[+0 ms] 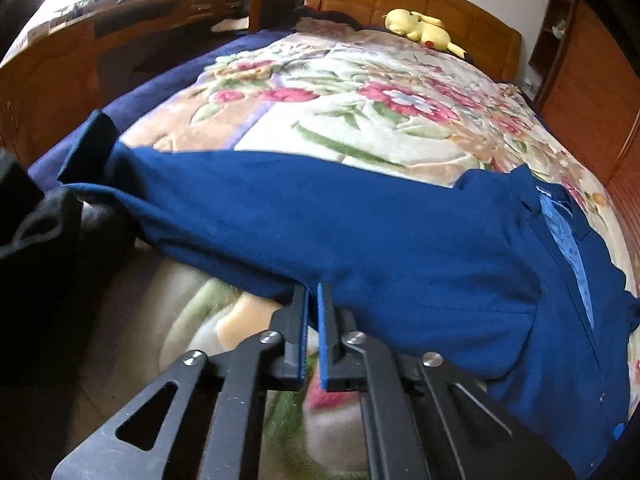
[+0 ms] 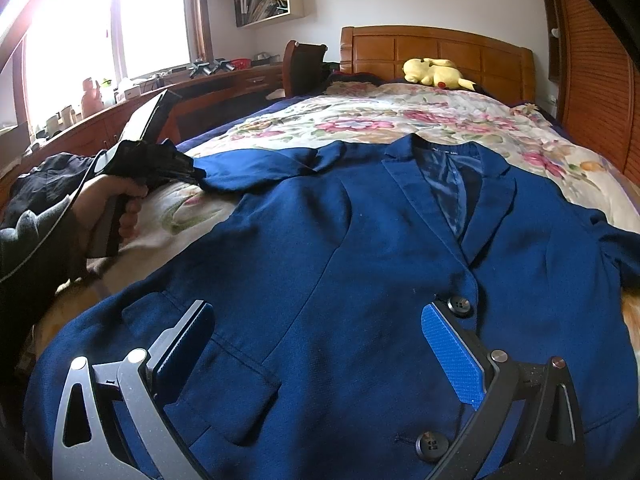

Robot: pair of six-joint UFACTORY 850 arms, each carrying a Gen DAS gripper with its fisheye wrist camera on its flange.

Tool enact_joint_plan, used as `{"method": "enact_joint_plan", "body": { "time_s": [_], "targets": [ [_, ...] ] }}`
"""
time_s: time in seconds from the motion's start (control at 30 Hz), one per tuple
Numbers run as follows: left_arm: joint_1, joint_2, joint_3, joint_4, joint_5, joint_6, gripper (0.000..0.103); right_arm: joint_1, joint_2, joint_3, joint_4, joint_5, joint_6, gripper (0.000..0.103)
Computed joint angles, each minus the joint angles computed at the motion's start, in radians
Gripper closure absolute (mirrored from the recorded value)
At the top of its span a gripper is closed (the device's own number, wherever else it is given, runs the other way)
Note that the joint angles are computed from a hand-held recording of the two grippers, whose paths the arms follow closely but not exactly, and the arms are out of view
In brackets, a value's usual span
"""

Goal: Fold large clothes
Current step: 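Move the left gripper to the navy jacket sleeve and grasp its cuff, then lift the sleeve with the left gripper and lay it across the jacket front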

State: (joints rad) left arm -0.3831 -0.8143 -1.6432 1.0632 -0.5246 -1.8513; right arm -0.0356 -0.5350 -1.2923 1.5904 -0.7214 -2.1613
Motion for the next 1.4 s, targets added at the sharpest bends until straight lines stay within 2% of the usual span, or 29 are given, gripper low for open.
{"method": "enact_joint_plan", "body": {
  "time_s": [0.13, 0.27, 0.43, 0.6, 0.73, 0.83, 0.87, 0.9, 0.97, 1.1, 1.2, 1.4],
  "targets": [
    [-0.035, 0.015, -0.027, 0.05, -0.062, 0.017, 0.102, -0.003, 0.002, 0.005, 0.008, -0.007, -0.007, 0.0],
    [-0.072, 0.018, -0.091, 0.037, -0.091, 0.109, 0.102, -0.009, 0.001, 0.004, 0.01, -0.023, -0.003, 0.0],
    [-0.13, -0.007, -0.216, -0.044, -0.101, 0.28, 0.102, -0.025, -0.005, -0.001, 0.016, -0.054, 0.007, 0.0],
    [-0.185, -0.048, -0.319, -0.126, -0.162, 0.421, 0.102, -0.036, -0.024, -0.026, -0.006, -0.079, 0.045, 0.0],
    [-0.202, -0.03, -0.287, -0.128, -0.18, 0.437, 0.101, -0.039, -0.026, -0.024, -0.001, -0.089, 0.03, 0.0],
    [-0.203, 0.017, -0.205, -0.119, -0.134, 0.387, 0.088, -0.038, -0.025, -0.021, 0.001, -0.091, 0.023, 0.0],
    [-0.205, 0.04, -0.166, -0.082, -0.122, 0.342, 0.08, -0.04, -0.022, -0.018, -0.001, -0.093, 0.024, 0.0],
    [-0.21, 0.047, -0.152, -0.055, -0.13, 0.314, 0.071, -0.04, -0.022, -0.018, -0.001, -0.093, 0.024, 0.0],
    [-0.215, 0.073, -0.105, 0.01, -0.152, 0.256, 0.066, -0.038, -0.023, -0.018, 0.002, -0.091, 0.022, 0.0],
    [-0.19, 0.102, -0.036, 0.027, -0.148, 0.201, 0.04, -0.034, -0.023, -0.019, 0.002, -0.082, 0.02, 0.0],
    [-0.169, 0.103, -0.003, 0.026, -0.157, 0.184, 0.033, -0.033, -0.02, -0.015, 0.002, -0.076, 0.015, 0.0],
    [-0.111, 0.098, 0.087, -0.029, -0.117, 0.123, 0.033, -0.027, -0.019, -0.017, -0.008, -0.064, 0.017, 0.0]
  ]
}}
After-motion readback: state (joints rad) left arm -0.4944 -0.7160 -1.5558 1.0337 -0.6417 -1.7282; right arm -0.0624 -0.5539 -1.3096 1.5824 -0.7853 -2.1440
